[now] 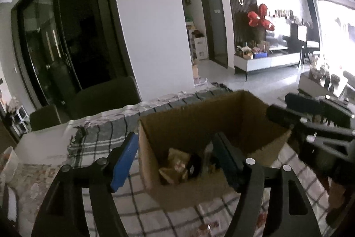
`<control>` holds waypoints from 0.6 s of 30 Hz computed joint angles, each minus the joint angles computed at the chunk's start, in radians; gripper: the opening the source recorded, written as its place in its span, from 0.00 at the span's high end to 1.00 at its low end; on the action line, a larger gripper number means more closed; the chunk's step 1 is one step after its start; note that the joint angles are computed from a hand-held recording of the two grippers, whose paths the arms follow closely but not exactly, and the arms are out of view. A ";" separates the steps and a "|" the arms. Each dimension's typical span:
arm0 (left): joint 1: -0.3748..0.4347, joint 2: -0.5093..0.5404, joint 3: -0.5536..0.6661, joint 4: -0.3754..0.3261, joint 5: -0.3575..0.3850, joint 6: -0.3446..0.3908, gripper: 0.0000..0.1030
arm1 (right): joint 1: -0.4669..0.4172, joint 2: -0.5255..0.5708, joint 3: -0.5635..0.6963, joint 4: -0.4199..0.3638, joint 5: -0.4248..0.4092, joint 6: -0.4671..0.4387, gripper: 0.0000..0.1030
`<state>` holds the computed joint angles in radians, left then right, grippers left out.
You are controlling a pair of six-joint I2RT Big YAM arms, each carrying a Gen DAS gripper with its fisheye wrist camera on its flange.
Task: Organize snacks
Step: 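Carry the cracker bar and gold candy into the box and open both tools, then withdraw both open tools from the box back to the remaining snacks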
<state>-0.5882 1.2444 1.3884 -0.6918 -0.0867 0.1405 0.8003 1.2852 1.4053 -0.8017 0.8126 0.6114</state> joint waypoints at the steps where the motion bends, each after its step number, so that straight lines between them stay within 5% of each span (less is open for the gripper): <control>1: -0.002 -0.014 -0.012 -0.001 0.002 0.004 0.32 | 0.010 -0.007 -0.005 -0.002 0.006 0.009 0.55; 4: -0.010 -0.060 -0.052 0.002 -0.009 0.012 0.32 | 0.045 -0.018 -0.011 -0.028 0.043 0.042 0.46; 13: -0.039 -0.210 -0.205 0.045 -0.044 0.017 0.32 | 0.154 -0.032 -0.030 -0.152 0.136 0.165 0.46; 18: -0.032 -0.253 -0.260 0.009 -0.030 -0.004 0.32 | 0.201 -0.035 -0.054 -0.200 0.160 0.251 0.39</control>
